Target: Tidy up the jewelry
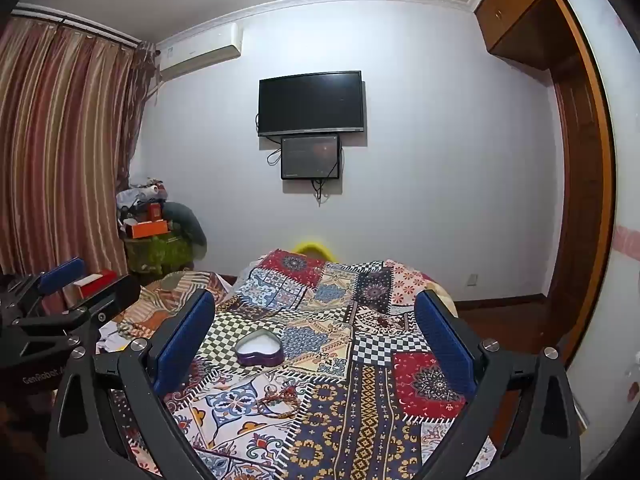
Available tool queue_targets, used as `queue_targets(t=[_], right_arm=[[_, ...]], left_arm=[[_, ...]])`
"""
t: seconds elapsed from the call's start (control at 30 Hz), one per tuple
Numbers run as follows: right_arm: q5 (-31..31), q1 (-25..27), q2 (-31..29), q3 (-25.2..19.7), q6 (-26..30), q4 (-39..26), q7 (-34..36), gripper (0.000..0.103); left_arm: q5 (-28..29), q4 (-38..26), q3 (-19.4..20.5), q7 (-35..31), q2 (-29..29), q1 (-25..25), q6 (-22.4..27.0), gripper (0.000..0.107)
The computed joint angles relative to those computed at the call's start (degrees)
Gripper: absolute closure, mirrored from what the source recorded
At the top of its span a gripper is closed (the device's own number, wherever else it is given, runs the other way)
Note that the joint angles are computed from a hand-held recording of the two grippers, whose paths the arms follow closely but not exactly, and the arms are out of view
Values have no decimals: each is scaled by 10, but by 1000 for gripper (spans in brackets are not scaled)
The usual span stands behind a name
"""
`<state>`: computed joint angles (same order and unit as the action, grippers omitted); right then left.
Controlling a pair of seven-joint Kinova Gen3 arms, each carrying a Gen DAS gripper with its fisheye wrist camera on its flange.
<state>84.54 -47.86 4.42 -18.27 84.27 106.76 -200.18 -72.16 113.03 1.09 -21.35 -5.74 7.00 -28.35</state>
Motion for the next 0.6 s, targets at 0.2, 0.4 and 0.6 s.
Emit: queue_targets(t=[0.2, 0.4, 0.6], right_arm=[[-2, 2, 1, 1, -3, 1, 0, 4], [-8, 1, 3, 2, -5, -6, 2, 4], [-7, 10, 2, 7, -25, 5, -8, 4]], left_arm=[[-14, 0, 2, 15, 0, 7, 13, 4], [-32, -13, 5, 42, 14, 2, 18, 4], [-41, -15, 9, 50, 16, -4, 16, 4]])
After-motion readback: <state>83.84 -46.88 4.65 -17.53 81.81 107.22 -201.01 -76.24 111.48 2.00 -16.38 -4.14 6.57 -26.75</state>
